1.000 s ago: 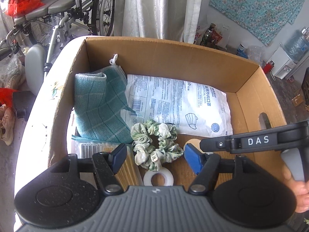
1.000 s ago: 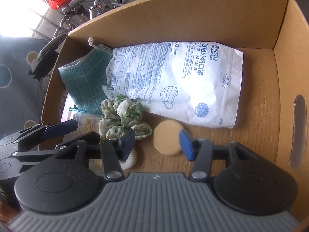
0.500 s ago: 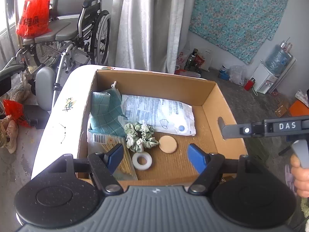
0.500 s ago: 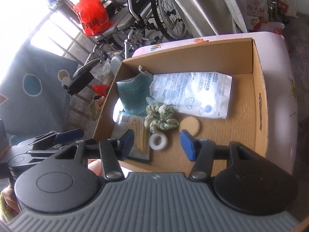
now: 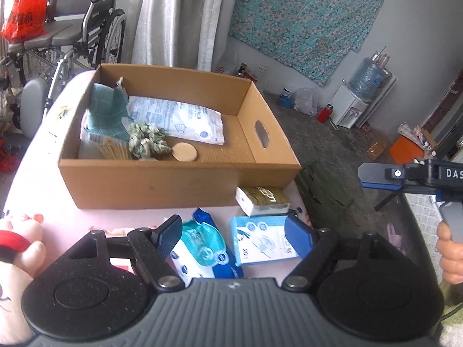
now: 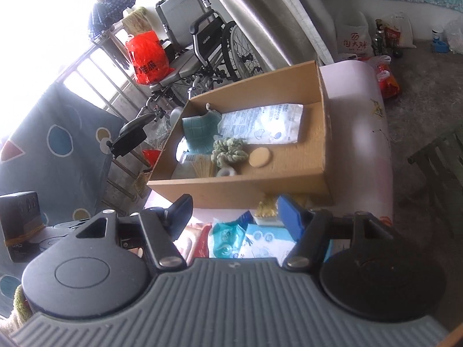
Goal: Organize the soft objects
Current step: 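Move both tools out of the box back over the table items, then grasp the blue bandage box with the left tool while the right grasps the gold tissue pack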
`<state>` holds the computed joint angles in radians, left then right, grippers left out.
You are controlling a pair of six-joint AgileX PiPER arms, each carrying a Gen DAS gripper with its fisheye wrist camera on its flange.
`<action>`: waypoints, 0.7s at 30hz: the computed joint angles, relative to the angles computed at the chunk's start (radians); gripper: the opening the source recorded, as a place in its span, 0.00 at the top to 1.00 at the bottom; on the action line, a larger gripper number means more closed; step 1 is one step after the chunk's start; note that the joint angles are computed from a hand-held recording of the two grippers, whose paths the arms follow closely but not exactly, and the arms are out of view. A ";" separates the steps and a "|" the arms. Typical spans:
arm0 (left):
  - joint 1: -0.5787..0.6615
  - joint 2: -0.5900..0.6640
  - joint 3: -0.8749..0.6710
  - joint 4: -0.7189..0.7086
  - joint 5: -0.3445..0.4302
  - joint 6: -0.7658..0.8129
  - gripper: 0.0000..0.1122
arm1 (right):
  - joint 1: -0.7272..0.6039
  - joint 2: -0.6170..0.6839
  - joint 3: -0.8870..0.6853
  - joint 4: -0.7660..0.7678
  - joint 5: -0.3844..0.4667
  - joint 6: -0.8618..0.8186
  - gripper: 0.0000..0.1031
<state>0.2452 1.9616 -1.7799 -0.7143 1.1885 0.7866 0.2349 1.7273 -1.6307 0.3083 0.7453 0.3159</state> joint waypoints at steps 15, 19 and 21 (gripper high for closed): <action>-0.147 0.038 0.238 0.002 -0.208 0.078 0.29 | -0.090 0.258 0.041 0.253 -0.121 -0.137 0.31; -0.156 0.110 0.169 -0.014 -0.159 0.042 0.28 | -0.103 0.405 -0.124 0.235 -0.047 -0.094 0.30; -0.162 0.132 0.151 -0.014 -0.150 0.026 0.28 | -0.112 0.460 -0.186 0.263 -0.015 -0.101 0.29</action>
